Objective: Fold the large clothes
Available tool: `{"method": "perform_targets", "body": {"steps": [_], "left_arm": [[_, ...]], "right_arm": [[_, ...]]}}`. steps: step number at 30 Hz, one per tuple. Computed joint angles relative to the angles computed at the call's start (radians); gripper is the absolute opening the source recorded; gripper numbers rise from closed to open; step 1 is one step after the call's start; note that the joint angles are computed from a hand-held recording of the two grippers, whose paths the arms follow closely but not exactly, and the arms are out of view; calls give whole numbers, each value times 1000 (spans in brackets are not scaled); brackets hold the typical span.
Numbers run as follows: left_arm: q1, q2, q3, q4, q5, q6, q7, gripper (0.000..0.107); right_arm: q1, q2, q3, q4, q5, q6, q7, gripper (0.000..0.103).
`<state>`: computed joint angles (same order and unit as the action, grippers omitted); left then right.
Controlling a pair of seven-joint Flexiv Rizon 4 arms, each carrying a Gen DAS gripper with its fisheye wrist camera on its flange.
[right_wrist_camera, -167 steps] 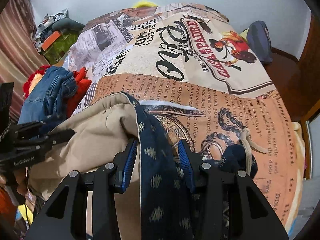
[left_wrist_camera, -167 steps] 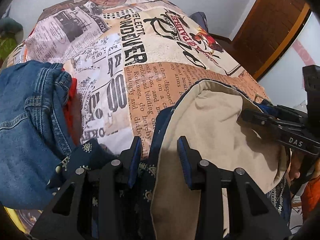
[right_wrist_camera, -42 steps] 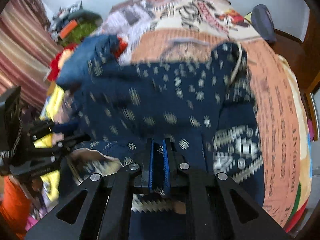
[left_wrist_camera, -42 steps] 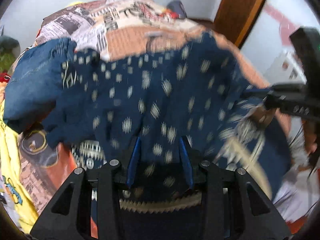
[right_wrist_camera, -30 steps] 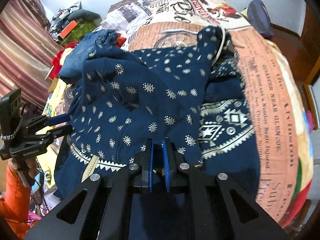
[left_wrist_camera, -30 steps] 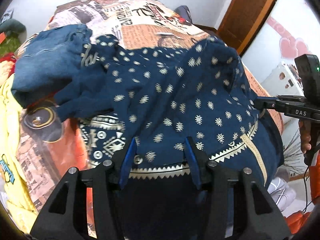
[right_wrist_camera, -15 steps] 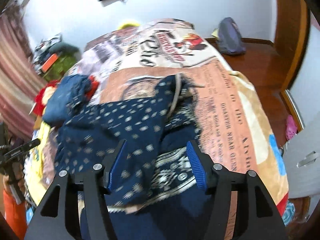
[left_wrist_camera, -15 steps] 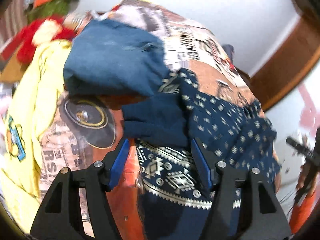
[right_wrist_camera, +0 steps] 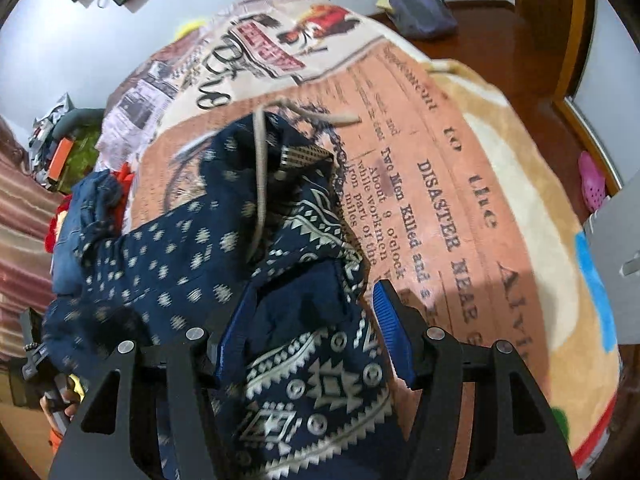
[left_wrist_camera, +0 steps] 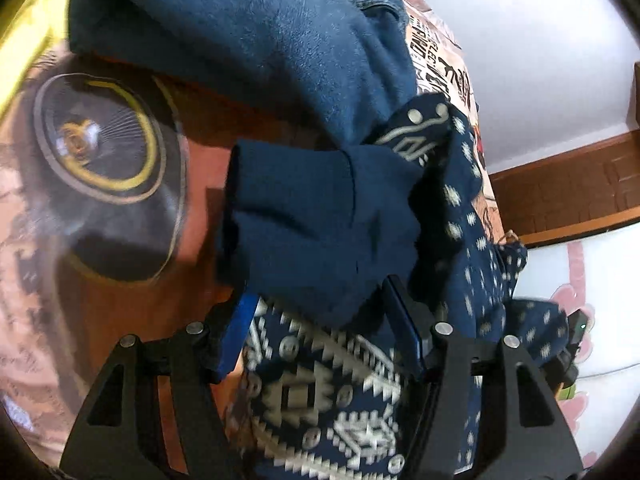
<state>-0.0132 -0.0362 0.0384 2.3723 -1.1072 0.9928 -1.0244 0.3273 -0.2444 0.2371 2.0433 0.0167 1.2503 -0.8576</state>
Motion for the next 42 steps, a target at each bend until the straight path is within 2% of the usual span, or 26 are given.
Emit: {"method": "perform_targets", "body": {"steps": [3,7,12,14,18,21,24,25,31,33,34,36,38,41,42], "left_arm": [[-1,-46,-14,-32,-2,27,4,65],[6,-104,-40,-72,-68,11,27,79],[-21,-99,-56,-55,-128,55,71,82],[-27,-75,-43,-41,-42,60,51,82],[-41,5,-16,-7,207,143,-43,82],[-50,44,-11,5,272,215,-41,82],[-61,31,-16,-11,227,265,12,82],[-64,9,-24,-23,165,266,58,82],[5,-160,-62,-126,29,123,146,82],[20,-185,-85,-143,-34,86,182,83],[16,-198,-100,-150,-82,95,213,87],[8,-218,-118,-164,-169,116,267,88],[5,-232,-117,-179,-202,105,273,88],[-13,-227,-111,-179,-218,138,291,81],[-20,-212,-104,-169,-198,152,292,75]], "right_arm": [[-14,-41,10,-42,24,-26,-38,57],[-33,-96,25,-105,68,-51,-88,60],[-27,-142,15,-140,60,-34,-107,60],[-22,-151,10,-147,48,-28,-108,60],[-14,-149,2,-137,24,-19,-101,60],[-18,-150,5,-135,24,-12,-99,60],[-21,-149,9,-137,28,-17,-94,60],[-20,-146,8,-135,27,-20,-89,60],[-14,-141,6,-136,15,-41,-83,60],[-11,-142,3,-134,7,-40,-88,60],[-6,-144,-2,-134,0,-37,-83,60],[5,-148,-14,-132,-24,-31,-77,60],[25,-155,-37,-127,-64,-13,-59,60],[49,-169,-68,-122,-121,20,-22,60],[62,-173,-83,-122,-145,24,-1,55]]}}
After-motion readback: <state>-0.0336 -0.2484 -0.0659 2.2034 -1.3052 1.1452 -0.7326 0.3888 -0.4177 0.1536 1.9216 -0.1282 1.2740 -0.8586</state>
